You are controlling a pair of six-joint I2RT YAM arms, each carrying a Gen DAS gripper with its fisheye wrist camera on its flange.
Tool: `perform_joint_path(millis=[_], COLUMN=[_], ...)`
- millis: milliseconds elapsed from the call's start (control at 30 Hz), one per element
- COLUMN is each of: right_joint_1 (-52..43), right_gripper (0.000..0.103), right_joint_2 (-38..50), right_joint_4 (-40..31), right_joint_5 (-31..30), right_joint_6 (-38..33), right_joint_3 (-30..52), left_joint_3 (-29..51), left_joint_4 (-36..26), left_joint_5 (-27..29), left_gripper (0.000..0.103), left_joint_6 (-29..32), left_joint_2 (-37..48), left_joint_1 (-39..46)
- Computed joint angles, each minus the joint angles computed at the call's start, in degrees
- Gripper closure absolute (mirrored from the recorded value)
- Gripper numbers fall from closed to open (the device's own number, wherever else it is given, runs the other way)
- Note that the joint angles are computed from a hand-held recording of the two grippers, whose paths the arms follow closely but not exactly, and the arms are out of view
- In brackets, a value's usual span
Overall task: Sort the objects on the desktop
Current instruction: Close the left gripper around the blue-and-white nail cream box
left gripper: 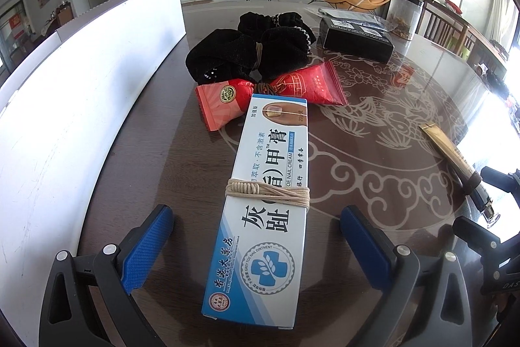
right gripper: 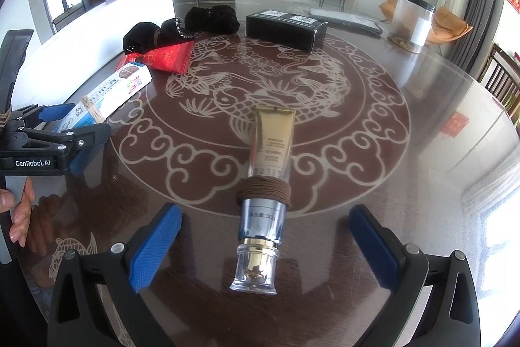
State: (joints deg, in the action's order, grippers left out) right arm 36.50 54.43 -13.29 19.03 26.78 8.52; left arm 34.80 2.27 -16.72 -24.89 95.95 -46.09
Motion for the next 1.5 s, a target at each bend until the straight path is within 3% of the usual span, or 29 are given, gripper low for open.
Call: perform_joint_path(millis=[1500], right_joint_1=[-0.3], right_gripper=[0.0], right_joint_2=[0.1], right_joint_4=[0.1], right_joint_5=[-0.1], right_joint_6=[-0.1], right_joint_3=[0.0], left_joint_3=[0.7], left_joint_4=[-1.0], left_joint_5=[-0.6], left_gripper=[0.0], left_joint_6=[-1.0], left_joint_2=[0.2], left_joint_1=[-0.3])
